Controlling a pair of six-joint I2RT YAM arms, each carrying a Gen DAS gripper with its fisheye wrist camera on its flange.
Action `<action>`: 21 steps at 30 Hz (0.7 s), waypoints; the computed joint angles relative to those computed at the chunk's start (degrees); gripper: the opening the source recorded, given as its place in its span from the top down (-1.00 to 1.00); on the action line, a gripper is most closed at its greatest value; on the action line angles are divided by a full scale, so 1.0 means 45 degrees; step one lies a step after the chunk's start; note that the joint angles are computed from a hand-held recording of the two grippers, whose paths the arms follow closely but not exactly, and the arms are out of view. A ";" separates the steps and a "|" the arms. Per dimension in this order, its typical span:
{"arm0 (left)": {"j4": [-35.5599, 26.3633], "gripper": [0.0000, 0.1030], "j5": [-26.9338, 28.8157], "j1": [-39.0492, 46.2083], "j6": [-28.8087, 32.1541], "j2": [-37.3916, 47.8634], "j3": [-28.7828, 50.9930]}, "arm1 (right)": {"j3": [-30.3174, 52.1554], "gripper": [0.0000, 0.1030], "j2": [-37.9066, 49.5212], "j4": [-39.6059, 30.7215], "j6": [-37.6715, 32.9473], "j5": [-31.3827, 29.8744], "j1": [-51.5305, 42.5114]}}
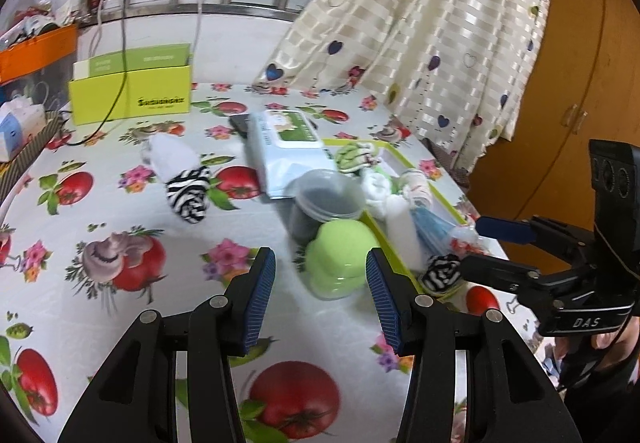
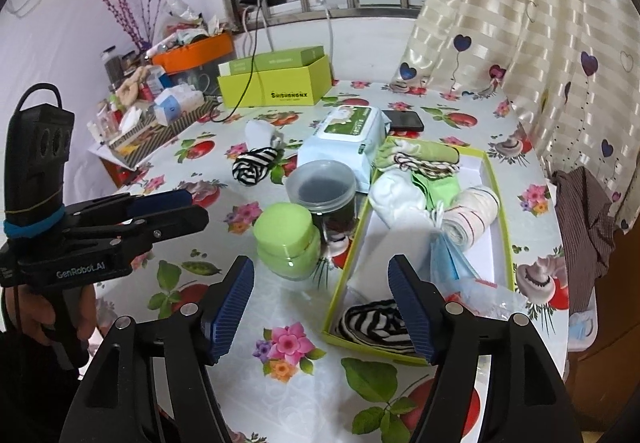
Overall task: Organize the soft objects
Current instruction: 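Withdraw both tools from the box lid back over the table items, then grasp the second black-and-white striped sock with the left tool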
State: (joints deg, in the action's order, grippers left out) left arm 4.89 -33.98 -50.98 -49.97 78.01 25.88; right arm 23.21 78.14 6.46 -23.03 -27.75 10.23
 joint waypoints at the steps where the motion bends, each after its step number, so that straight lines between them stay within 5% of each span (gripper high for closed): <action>1: -0.0009 0.05 0.0007 0.0110 -0.0074 -0.0135 -0.0166 | 0.0024 -0.36 0.0043 0.0024 0.0023 0.0065 0.0125; 9: -0.0082 0.06 0.0254 0.1045 -0.0296 -0.0716 -0.0941 | 0.0405 -0.36 0.0607 0.0256 0.0298 0.0586 0.0969; 21: 0.0717 0.06 0.2008 0.4120 0.1283 -0.0076 -0.1148 | 0.1390 -0.36 0.1406 0.0223 0.0443 0.1078 0.1741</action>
State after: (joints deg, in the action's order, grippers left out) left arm 8.12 -24.94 -32.44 -44.19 77.67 20.72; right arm 29.46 84.47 7.47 -21.04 -22.90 18.06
